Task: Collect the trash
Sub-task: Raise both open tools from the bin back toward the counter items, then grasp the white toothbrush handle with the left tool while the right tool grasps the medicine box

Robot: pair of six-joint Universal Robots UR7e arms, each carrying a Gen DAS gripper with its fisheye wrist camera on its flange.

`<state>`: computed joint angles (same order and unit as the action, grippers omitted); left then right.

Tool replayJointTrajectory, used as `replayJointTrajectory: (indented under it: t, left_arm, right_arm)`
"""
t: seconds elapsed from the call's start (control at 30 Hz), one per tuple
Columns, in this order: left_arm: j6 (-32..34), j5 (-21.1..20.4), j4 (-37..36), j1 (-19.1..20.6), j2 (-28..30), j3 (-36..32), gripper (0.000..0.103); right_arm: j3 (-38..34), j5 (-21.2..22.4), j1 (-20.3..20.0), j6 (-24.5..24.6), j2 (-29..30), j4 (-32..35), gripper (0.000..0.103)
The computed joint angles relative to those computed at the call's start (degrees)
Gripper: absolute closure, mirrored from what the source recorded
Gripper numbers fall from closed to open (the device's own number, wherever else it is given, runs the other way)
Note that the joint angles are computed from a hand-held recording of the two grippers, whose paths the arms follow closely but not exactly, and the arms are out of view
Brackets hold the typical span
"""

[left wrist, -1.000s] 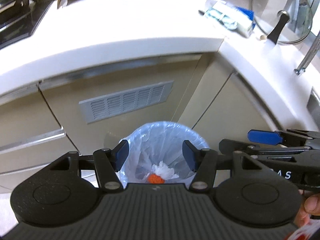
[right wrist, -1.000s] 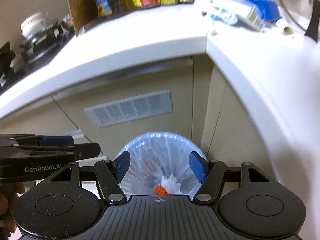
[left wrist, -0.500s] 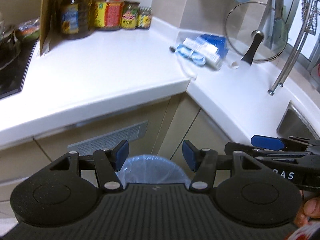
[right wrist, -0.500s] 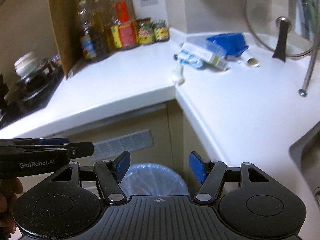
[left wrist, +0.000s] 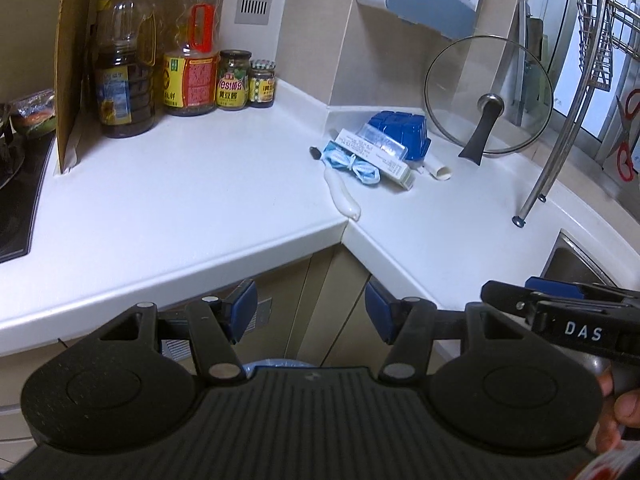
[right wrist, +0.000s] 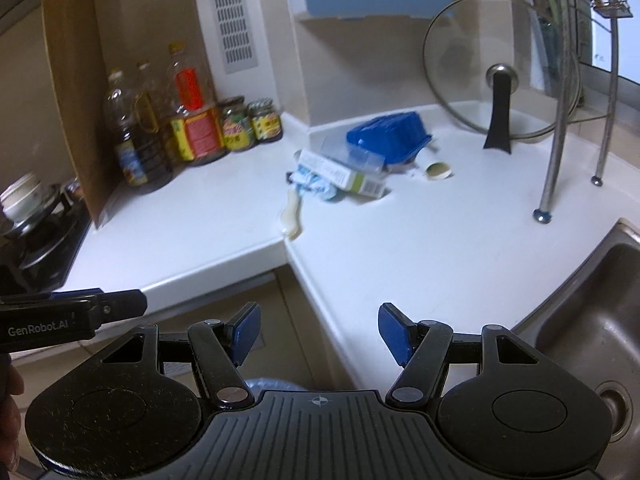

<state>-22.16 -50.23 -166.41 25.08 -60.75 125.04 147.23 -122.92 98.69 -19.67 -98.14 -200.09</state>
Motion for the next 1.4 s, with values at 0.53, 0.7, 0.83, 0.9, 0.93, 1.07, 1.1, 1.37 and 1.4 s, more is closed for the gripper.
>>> replayJointTrajectory:
  t: [0.53,0.7,0.83,0.9,0.93,1.07,1.1,1.37,1.4]
  left_arm:
    - [4.82,-0.93,-2.65,1.57,3.70,-4.57,0.046]
    - [5.66,-1.11,-3.66,2.09,5.59,-6.50,0.046]
    - [5.89,-0.74,-4.73,3.05,8.07,-8.80,0.046]
    - [5.67,-0.48,-4.57,3.59,9.33,-10.24,0.046]
    - [5.96,-0.36,-4.81,3.89,10.09,-11.00,0.046]
    - [6.41,0.26,-4.64,5.21,13.44,-14.59,0.046]
    - [6.56,0.35,-4.62,5.55,14.35,-15.57,0.046]
    - [9.47,0.54,-2.91,7.94,22.81,-24.95,0.046]
    - [9.74,0.49,-2.48,8.23,23.88,-26.20,0.046]
  right_arm:
    - [-1.86,-2.69,1.09,-0.82,0.44,-3.00,0.038]
    - [-2.91,-1.47,-0.38,-1.09,0.45,-2.51,0.038]
    - [-4.43,2.51,-3.65,-2.63,0.44,-1.18,0.038]
    - [-5.63,5.11,-5.70,-3.15,0.38,0.25,0.038]
    - [-6.34,6.24,-6.67,-3.53,0.65,0.62,0.038]
    - [-9.45,11.04,-10.54,-4.83,1.85,2.62,0.037]
    - [-10.25,12.34,-11.50,-5.27,2.21,3.04,0.035]
    - [-17.29,20.54,-18.16,-6.46,5.51,7.99,0.023]
    - [-18.24,21.00,-18.76,-6.43,6.04,8.73,0.023]
